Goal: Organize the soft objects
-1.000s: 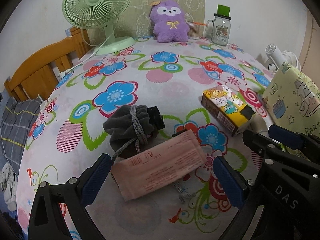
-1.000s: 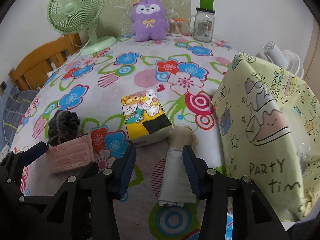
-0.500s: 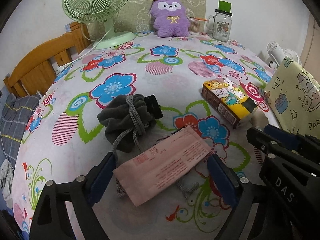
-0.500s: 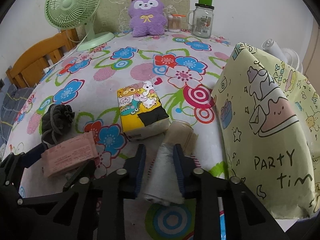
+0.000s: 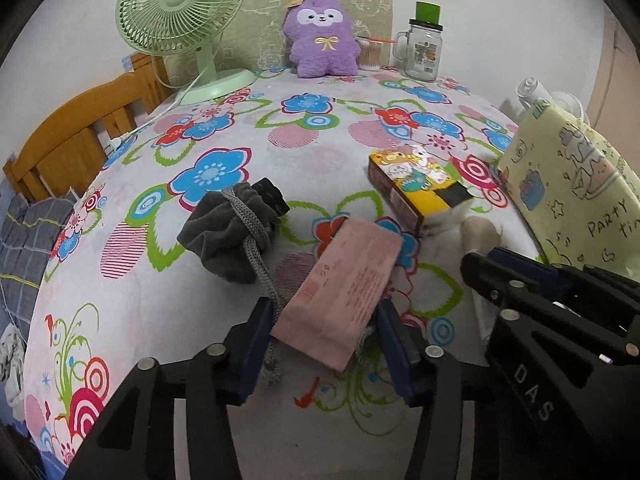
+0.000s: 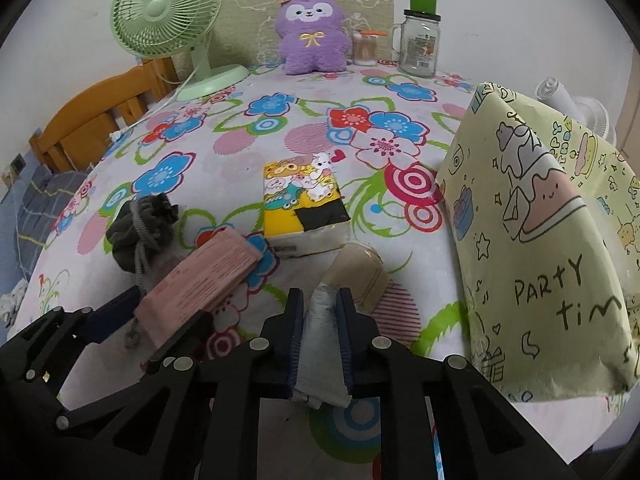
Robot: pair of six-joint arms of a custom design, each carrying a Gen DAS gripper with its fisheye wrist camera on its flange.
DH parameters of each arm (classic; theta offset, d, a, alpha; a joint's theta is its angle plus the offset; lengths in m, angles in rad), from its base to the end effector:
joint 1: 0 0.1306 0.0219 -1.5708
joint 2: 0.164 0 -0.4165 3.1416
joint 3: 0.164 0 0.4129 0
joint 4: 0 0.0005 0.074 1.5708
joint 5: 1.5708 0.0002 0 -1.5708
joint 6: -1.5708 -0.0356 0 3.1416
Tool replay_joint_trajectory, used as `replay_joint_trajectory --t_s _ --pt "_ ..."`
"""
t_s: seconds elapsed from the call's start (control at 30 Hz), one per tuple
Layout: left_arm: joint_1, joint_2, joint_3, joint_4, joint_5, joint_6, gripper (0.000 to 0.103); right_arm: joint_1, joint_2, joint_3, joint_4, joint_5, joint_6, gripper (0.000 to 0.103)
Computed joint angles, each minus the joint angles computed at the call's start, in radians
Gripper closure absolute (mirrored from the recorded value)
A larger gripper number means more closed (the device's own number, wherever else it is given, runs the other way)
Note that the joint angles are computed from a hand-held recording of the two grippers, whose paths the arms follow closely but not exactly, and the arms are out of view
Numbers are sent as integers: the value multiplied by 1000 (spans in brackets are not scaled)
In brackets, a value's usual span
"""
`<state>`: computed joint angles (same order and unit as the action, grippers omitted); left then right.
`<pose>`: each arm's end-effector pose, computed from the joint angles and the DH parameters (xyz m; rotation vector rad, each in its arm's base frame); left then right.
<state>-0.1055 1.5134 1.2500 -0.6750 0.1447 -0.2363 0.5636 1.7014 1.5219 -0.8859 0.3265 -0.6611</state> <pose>0.5257 -0.0613 0.3490 0.4834 2.4524 -0.1273 0.5145 0.3110 0.3611 0.2322 2.5374 0.0347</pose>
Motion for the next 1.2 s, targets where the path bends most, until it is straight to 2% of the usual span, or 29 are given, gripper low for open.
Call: replay_joint_trajectory --t_s 0.2,0.37,0.47,0.63,0.8,0.93,1.2 --pt "-6 -20 -20 -2 -5 -12 54 4 -16 -15 13 0 0 83" --pt "-8 -16 -13 -1 -4 -9 36 0 -18 -15 15 -1 1 83" --pt "-11 -11 -8 6 8 -20 31 -4 -17 -12 12 0 2 83" --pt "-21 16 19 6 16 -20 31 -11 -7 2 5 1 3 83" --pt "-27 42 46 -16 20 -20 38 -19 3 9 2 -4 4 83" --pt "-24 44 47 -14 42 -14 58 -23 6 12 5 -11 3 83" --pt "-28 29 35 -6 21 -11 61 -20 -3 5 8 -6 3 83"
